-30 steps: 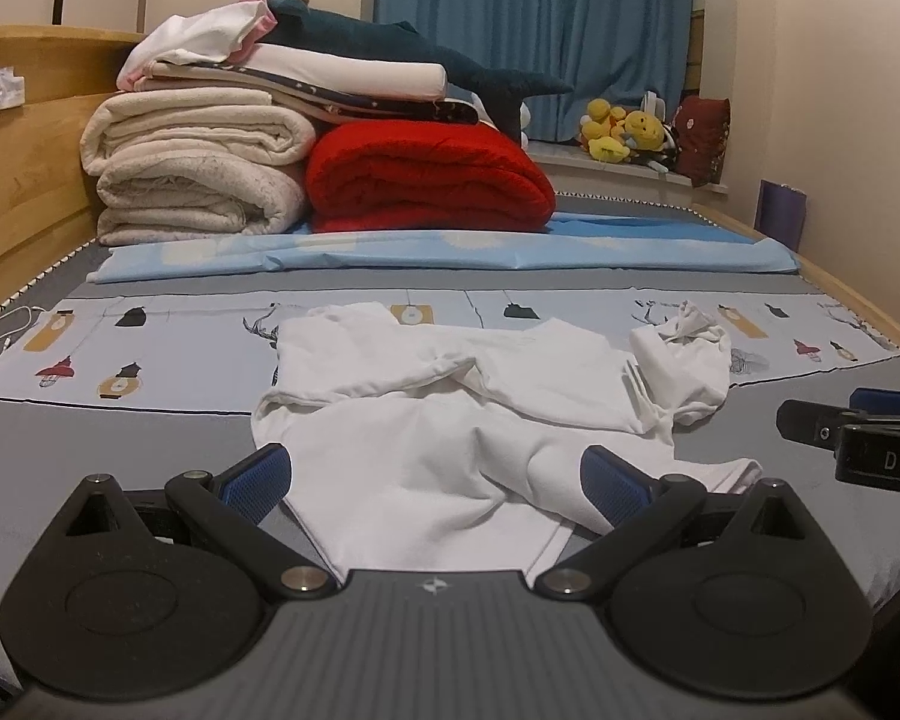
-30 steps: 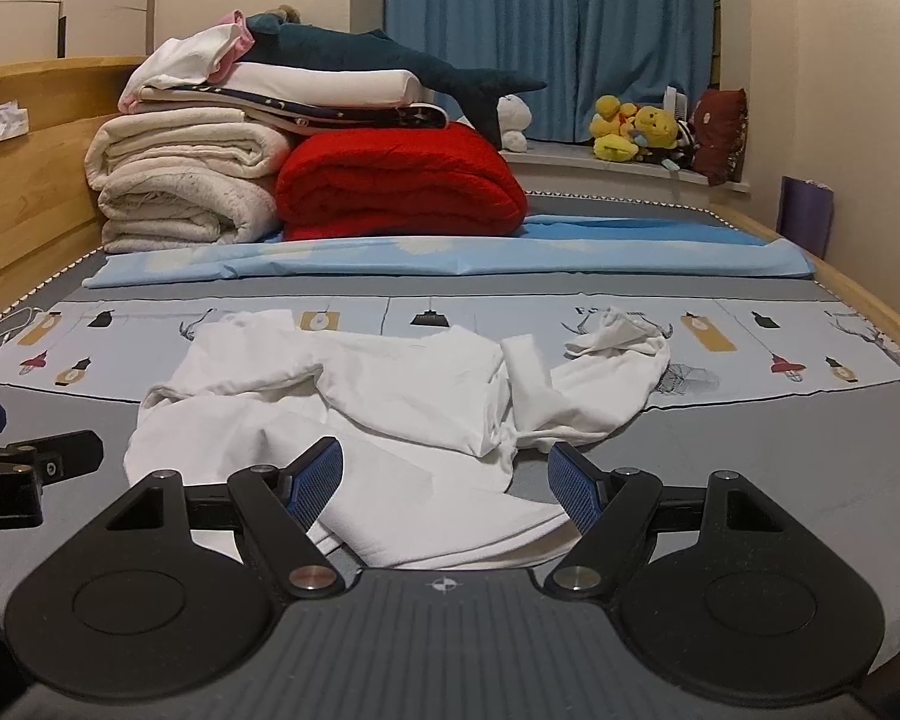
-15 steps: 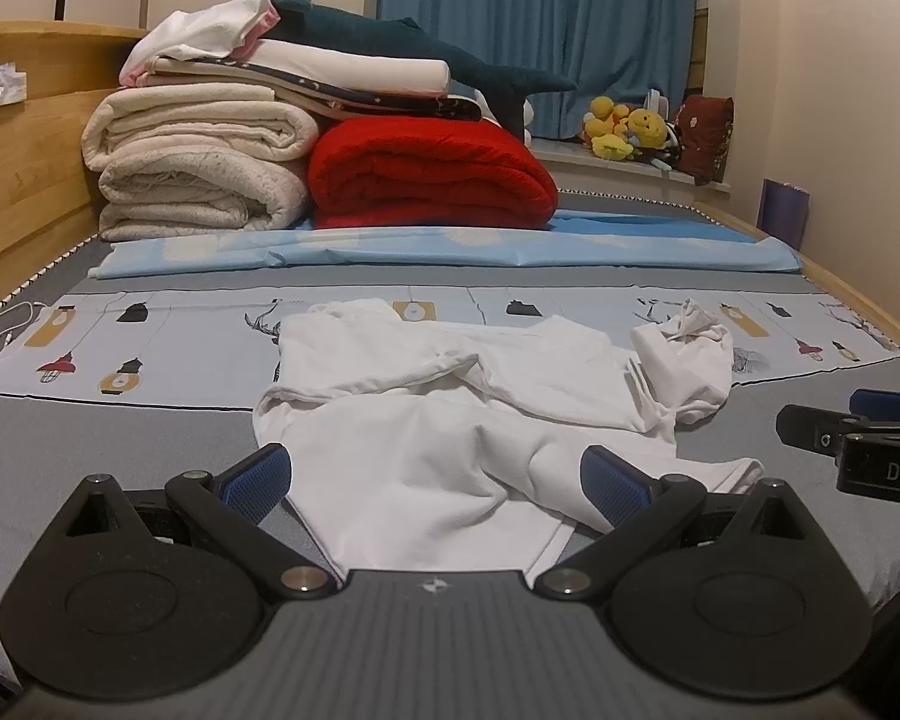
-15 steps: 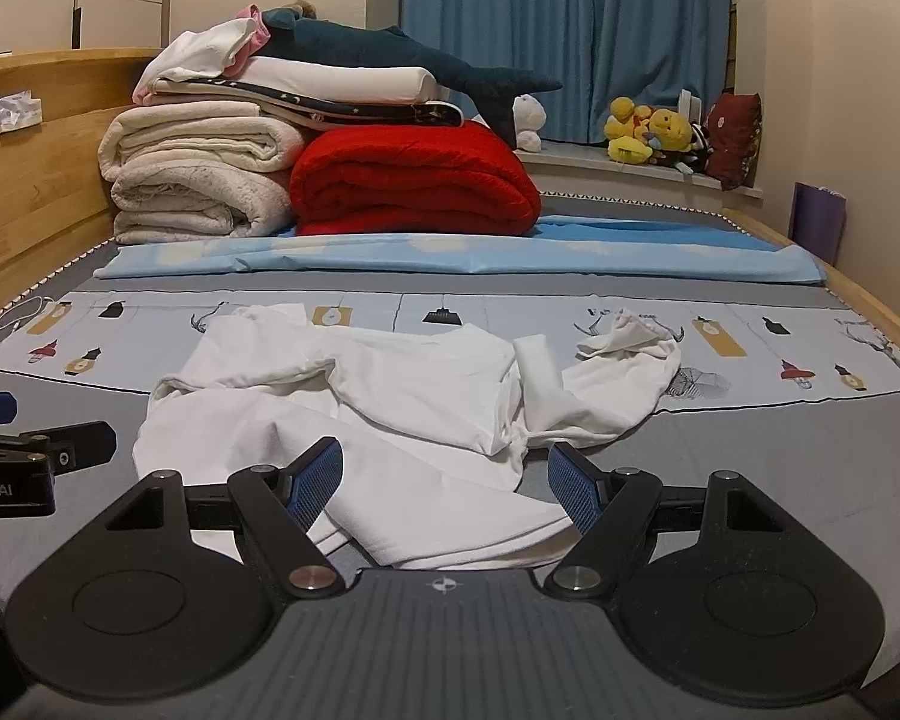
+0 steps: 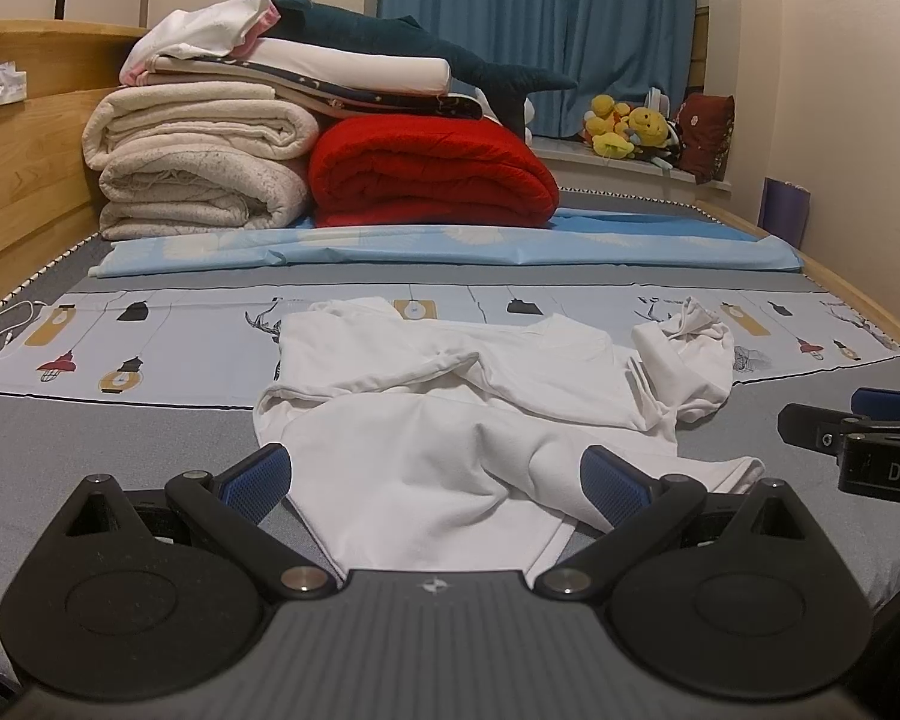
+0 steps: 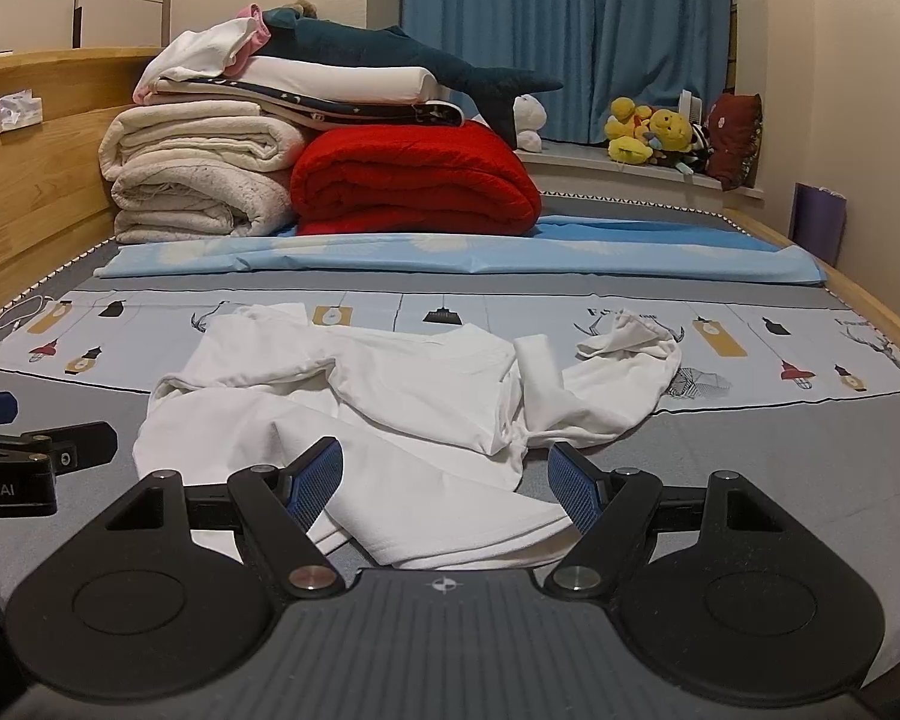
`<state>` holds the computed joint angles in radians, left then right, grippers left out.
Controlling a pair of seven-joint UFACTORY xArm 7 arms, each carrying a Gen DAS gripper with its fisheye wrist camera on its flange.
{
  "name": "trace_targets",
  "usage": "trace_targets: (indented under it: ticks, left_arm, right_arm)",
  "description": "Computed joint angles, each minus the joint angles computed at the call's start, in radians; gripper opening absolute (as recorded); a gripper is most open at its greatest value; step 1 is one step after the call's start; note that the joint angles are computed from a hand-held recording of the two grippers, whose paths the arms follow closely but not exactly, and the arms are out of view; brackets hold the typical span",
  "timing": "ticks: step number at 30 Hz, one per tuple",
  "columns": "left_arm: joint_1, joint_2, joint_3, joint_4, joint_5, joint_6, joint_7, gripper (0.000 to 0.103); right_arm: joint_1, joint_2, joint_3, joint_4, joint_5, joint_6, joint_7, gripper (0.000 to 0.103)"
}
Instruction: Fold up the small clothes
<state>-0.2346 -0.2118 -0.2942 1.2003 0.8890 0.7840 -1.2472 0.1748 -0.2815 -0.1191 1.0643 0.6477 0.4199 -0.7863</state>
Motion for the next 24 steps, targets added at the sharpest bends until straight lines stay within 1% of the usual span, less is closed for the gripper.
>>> trace_targets:
  ticks: [8, 10, 12, 13, 14, 15, 17, 19, 20, 21, 22, 23, 24]
  left_arm:
    - [0.003, -0.007, 0.001, -0.01, -0.008, -0.004, -0.002, 0.103]
    - [0.005, -0.012, 0.005, -0.015, -0.013, -0.015, 0.002, 0.102]
    - [0.015, -0.028, 0.012, -0.023, -0.009, -0.027, 0.003, 0.096]
    - [0.021, -0.036, 0.02, -0.025, -0.023, -0.032, 0.017, 0.086]
    - [0.025, -0.046, 0.036, -0.028, -0.056, -0.042, 0.048, 0.071]
    - [0.029, -0.058, 0.064, -0.032, -0.108, -0.065, 0.107, 0.051]
    - [0.04, -0.068, 0.108, -0.036, -0.198, -0.109, 0.235, 0.032]
    - [0.049, -0.055, 0.147, -0.017, -0.274, -0.126, 0.385, 0.032]
    - [0.049, -0.045, 0.167, -0.008, -0.325, -0.127, 0.464, 0.032]
    - [0.046, -0.032, 0.189, -0.001, -0.395, -0.123, 0.541, 0.032]
    - [0.048, -0.023, 0.205, -0.003, -0.457, -0.123, 0.585, 0.032]
    - [0.049, -0.013, 0.22, -0.013, -0.532, -0.129, 0.614, 0.032]
    - [0.055, -0.008, 0.226, -0.029, -0.586, -0.133, 0.624, 0.032]
  right_arm:
    - [-0.001, -0.001, 0.002, -0.001, -0.001, 0.0, 0.003, 0.077]
    - [-0.003, 0.002, 0.003, -0.001, -0.003, -0.013, 0.002, 0.077]
    - [-0.008, 0.014, 0.004, 0.008, -0.006, -0.037, 0.016, 0.076]
    - [-0.008, 0.024, -0.004, 0.024, 0.004, -0.039, 0.02, 0.075]
    - [-0.01, 0.042, -0.013, 0.05, 0.019, -0.05, 0.021, 0.075]
    - [-0.018, 0.062, -0.017, 0.077, 0.03, -0.065, 0.027, 0.075]
    - [-0.032, 0.12, -0.038, 0.157, 0.081, -0.064, 0.019, 0.067]
    - [-0.057, 0.21, -0.063, 0.281, 0.163, 0.016, -0.038, 0.048]
    - [-0.076, 0.256, -0.066, 0.338, 0.185, 0.047, -0.054, 0.046]
    - [-0.097, 0.31, -0.064, 0.396, 0.184, 0.069, -0.054, 0.045]
    - [-0.115, 0.349, -0.059, 0.436, 0.163, 0.091, -0.043, 0.045]
    - [-0.133, 0.405, -0.057, 0.495, 0.11, 0.146, -0.007, 0.045]
    - [-0.148, 0.451, -0.054, 0.545, 0.063, 0.205, 0.025, 0.044]
